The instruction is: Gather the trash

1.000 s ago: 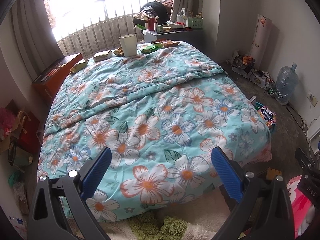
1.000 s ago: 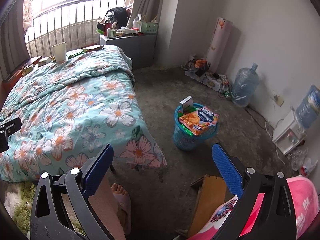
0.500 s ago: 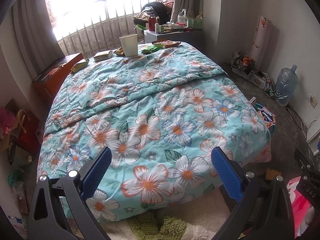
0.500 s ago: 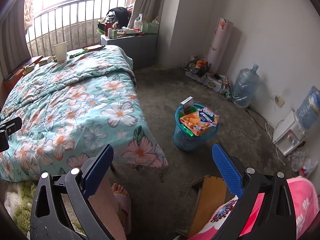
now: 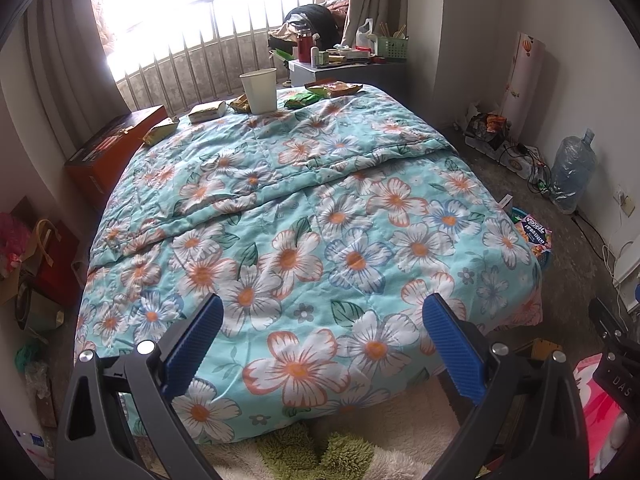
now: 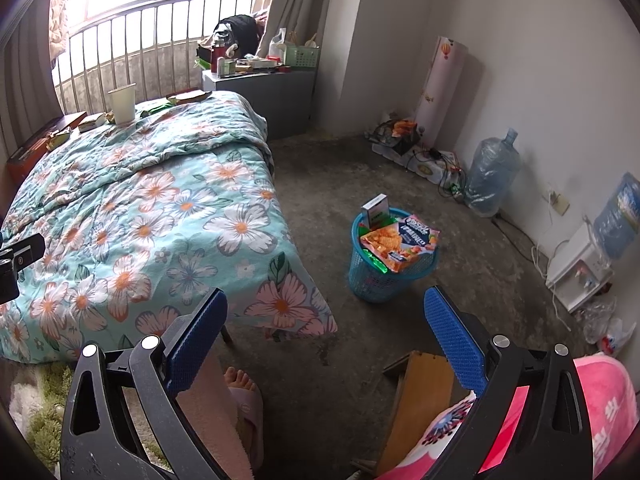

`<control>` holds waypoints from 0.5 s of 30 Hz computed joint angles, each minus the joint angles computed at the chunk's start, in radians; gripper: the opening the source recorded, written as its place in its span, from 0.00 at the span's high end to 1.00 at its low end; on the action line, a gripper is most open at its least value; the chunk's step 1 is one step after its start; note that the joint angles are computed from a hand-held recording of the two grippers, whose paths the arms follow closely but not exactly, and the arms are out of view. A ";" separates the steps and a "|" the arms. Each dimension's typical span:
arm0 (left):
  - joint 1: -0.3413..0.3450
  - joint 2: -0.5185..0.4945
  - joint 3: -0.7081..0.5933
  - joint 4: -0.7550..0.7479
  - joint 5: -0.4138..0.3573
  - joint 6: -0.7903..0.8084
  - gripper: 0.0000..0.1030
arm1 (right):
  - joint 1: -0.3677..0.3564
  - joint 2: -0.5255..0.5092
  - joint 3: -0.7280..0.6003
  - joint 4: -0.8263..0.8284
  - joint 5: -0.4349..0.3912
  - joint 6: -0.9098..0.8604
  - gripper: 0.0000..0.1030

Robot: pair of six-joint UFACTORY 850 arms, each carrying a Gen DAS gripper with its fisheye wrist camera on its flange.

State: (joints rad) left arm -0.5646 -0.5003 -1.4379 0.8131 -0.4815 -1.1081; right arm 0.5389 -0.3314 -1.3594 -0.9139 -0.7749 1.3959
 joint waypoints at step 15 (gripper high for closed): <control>0.000 0.001 0.000 0.002 -0.001 -0.003 0.05 | 0.000 -0.004 -0.005 -0.001 0.000 -0.002 0.08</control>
State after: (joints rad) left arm -0.5648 -0.4998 -1.4382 0.8154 -0.4822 -1.1111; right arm 0.5388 -0.3352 -1.3644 -0.9154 -0.7750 1.3942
